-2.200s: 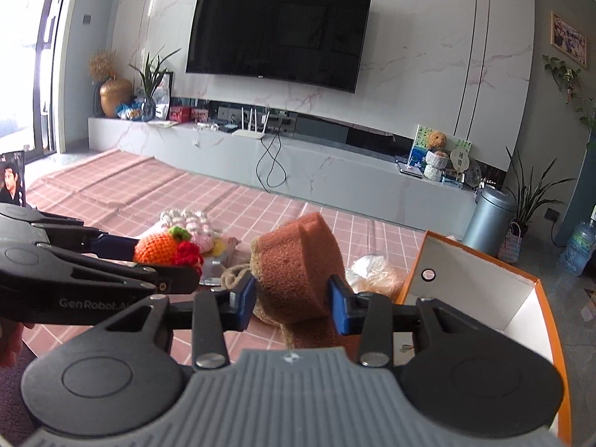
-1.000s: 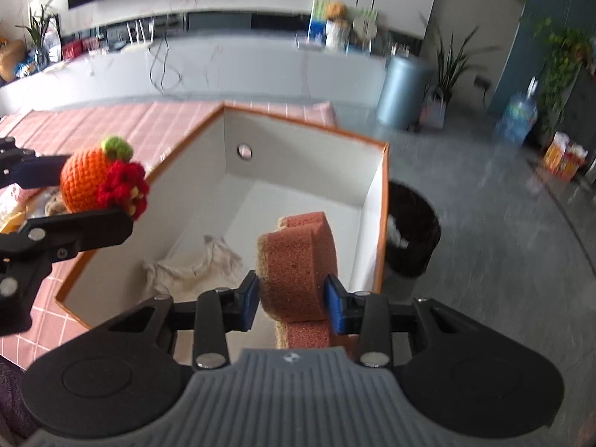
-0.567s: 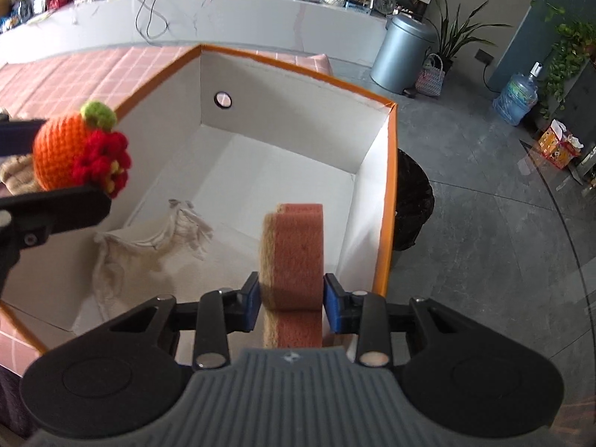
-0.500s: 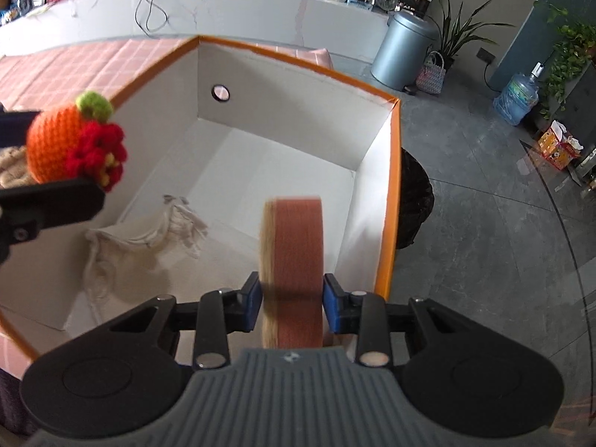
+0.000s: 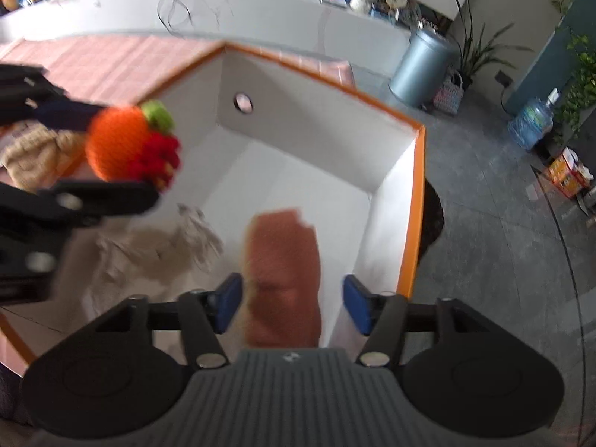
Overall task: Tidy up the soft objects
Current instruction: 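Carry the sponge and crocheted fruit over the box with both grippers, then open the right gripper dropping the sponge while the left drops the fruit into the box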
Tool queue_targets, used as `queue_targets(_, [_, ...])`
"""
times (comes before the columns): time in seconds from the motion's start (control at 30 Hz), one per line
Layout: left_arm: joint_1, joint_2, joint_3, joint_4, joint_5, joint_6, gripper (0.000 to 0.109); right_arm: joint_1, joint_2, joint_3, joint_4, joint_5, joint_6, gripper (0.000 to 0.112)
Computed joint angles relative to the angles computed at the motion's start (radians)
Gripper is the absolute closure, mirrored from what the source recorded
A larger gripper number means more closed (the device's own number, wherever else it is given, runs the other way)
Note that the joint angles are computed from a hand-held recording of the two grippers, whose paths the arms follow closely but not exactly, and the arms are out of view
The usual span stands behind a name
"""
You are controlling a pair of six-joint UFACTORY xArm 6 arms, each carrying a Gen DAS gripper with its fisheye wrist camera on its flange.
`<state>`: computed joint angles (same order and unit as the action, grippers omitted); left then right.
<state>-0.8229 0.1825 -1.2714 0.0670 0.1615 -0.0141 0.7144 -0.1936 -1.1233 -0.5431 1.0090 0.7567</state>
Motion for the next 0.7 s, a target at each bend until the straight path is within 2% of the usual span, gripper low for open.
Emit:
queue_targets(0.13, [0.009,0.039,-0.059,-0.021,0.041,0.072,0.048,-0.005,-0.019,0.007,-0.025,-0.046,-0.015,0.045])
queue_targets(0.23, [0.009,0.078,-0.121,-0.002,0.102,0.128,0.048,-0.019,-0.017,0.007,-0.027,-0.066,-0.030,0.044])
queue_targets(0.4, [0.005,0.144,-0.211,0.047,0.190,0.228,0.048,-0.023,0.002,-0.003,-0.029,-0.066,-0.066,0.042])
queue_targets(0.57, [0.001,0.192,-0.267,0.098,0.265,0.224,0.048,-0.035,0.013,-0.001,-0.015,-0.089,-0.088,0.041])
queue_targets(0.67, [0.001,0.197,-0.265,0.153,0.263,0.213,0.046,-0.036,0.012,0.003,-0.009,-0.091,-0.088,0.041])
queue_targets(0.7, [0.001,0.202,-0.272,0.166,0.267,0.206,0.043,-0.037,0.009,0.006,-0.007,-0.092,-0.086,0.041])
